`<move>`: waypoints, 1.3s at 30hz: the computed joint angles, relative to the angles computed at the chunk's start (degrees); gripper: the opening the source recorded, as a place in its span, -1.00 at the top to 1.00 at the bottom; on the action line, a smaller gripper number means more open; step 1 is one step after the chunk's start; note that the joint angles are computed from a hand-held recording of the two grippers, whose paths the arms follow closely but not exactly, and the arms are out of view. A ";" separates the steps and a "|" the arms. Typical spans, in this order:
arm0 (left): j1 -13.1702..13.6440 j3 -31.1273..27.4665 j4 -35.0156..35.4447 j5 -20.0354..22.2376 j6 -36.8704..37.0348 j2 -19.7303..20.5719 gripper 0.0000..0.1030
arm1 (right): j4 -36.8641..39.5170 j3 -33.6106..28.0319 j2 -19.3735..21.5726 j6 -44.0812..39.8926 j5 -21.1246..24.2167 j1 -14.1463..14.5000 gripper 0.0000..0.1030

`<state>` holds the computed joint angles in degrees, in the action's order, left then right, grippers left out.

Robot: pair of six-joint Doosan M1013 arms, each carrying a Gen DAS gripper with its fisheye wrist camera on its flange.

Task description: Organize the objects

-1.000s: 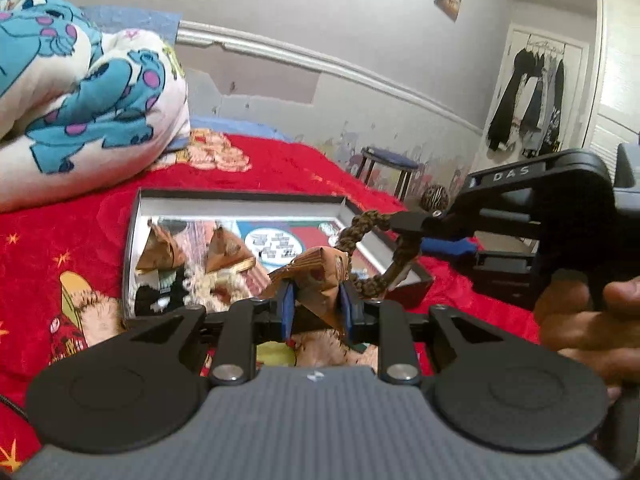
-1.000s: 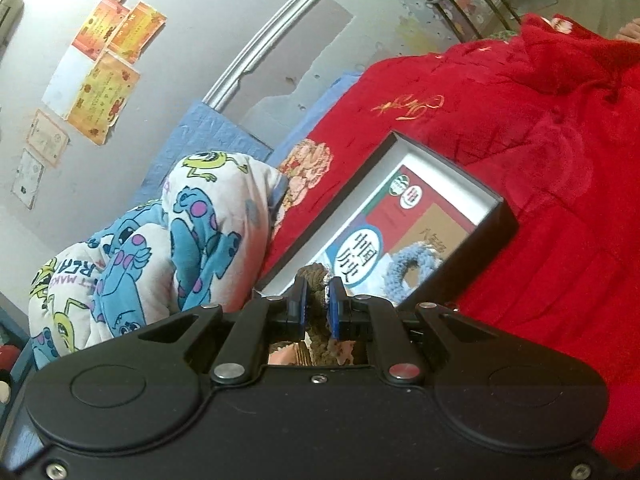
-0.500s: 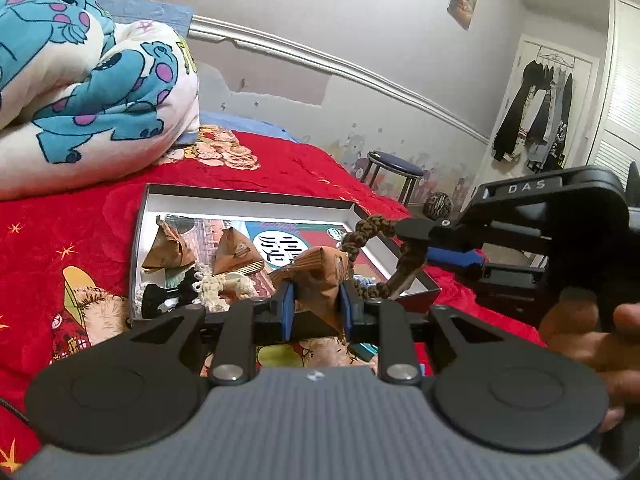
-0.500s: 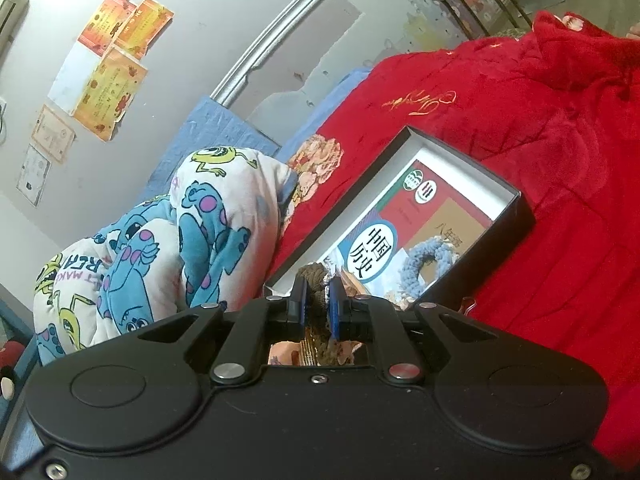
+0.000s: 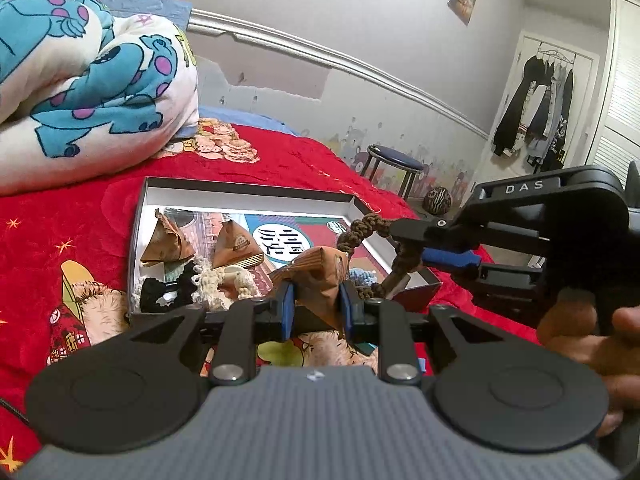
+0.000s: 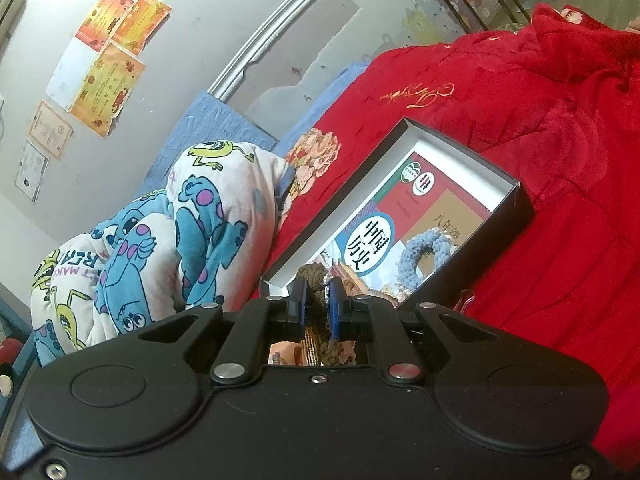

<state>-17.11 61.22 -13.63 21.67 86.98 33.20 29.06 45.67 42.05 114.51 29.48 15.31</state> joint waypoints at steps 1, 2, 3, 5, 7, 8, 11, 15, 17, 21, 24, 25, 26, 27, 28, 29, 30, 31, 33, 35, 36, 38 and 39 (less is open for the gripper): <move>0.02 0.01 -0.25 -0.04 0.27 0.00 0.46 | 0.11 -0.04 0.02 -0.16 0.04 -0.02 0.77; 0.04 0.04 -0.54 -0.13 0.60 -0.01 0.46 | -0.11 -0.05 0.02 0.03 0.05 0.00 0.77; 0.04 0.07 -0.66 -0.14 0.79 -0.03 0.46 | -0.12 -0.04 0.01 0.11 0.06 0.00 0.77; 0.02 0.08 -0.50 -0.21 0.64 -0.03 0.46 | 0.16 -0.03 0.04 -0.16 0.08 -0.02 0.77; 0.01 0.10 -0.63 -0.21 0.80 -0.05 0.46 | -0.11 -0.08 0.06 0.00 0.29 -0.01 0.77; 0.00 0.14 -0.49 -0.31 0.62 -0.06 0.46 | 0.08 -0.06 0.05 -0.18 0.37 -0.02 0.77; 0.02 0.10 -0.41 -0.49 0.47 -0.04 0.46 | 0.25 -0.11 0.09 -0.37 0.46 0.01 0.77; 0.09 -0.09 -0.45 -0.35 0.26 0.03 0.46 | 1.17 -0.33 0.20 -1.82 0.25 0.04 0.77; 0.03 -0.15 0.38 -0.43 -0.28 0.03 0.46 | 3.10 -0.17 0.20 -3.73 -0.55 0.03 0.77; -0.01 -0.36 -0.09 -1.26 0.54 0.07 0.46 | 4.94 -0.38 0.30 -6.29 -1.09 0.04 0.77; -0.10 -1.20 1.14 -1.55 0.02 0.38 0.46 | 6.43 -0.50 0.39 -7.21 -1.22 -0.11 0.77; -0.02 -1.51 0.05 -1.66 0.91 0.48 0.46 | 6.73 -0.56 0.39 -7.40 -1.27 -0.17 0.77; 0.01 -1.57 -0.40 -2.01 1.25 0.48 0.46 | 6.80 -0.61 0.39 -7.59 -1.37 -0.19 0.77; 0.00 -1.70 -0.29 -2.26 1.16 0.51 0.46 | 6.76 -0.65 0.37 -7.74 -1.47 -0.19 0.77; -0.01 -1.94 -0.28 -2.34 1.34 0.58 0.46 | 7.17 -0.64 0.34 -8.30 -1.64 -0.21 0.77; -0.02 -2.11 -0.17 -2.42 1.28 0.64 0.46 | 7.70 -0.70 0.34 -8.87 -1.85 -0.23 0.77; -0.05 -2.42 0.23 -2.29 0.73 0.76 0.46 | 8.38 -0.65 0.30 -9.59 -2.05 -0.26 0.77; -0.07 -2.88 0.31 -2.07 0.32 0.95 0.46 | 9.20 -0.55 0.24 -10.54 -2.34 -0.28 0.77; -0.16 -3.30 0.71 -2.41 -0.19 1.13 0.46 | 11.77 -0.20 0.09 -13.36 -3.04 -0.35 0.77; -0.31 -3.96 1.75 -2.85 -0.29 1.48 0.46 | 12.45 -0.51 0.17 -14.42 -2.88 -0.39 0.77; -0.29 -4.26 1.43 -2.93 0.25 1.65 0.46 | 12.63 -0.69 0.22 -14.80 -2.94 -0.41 0.77; -0.29 -5.19 1.24 -2.83 0.71 2.22 0.46 | 12.94 -1.17 0.44 -15.18 -3.21 -0.53 0.77; -0.28 -5.76 1.36 -2.62 0.80 2.56 0.46 | 12.83 -1.53 0.62 -14.89 -3.31 -0.59 0.77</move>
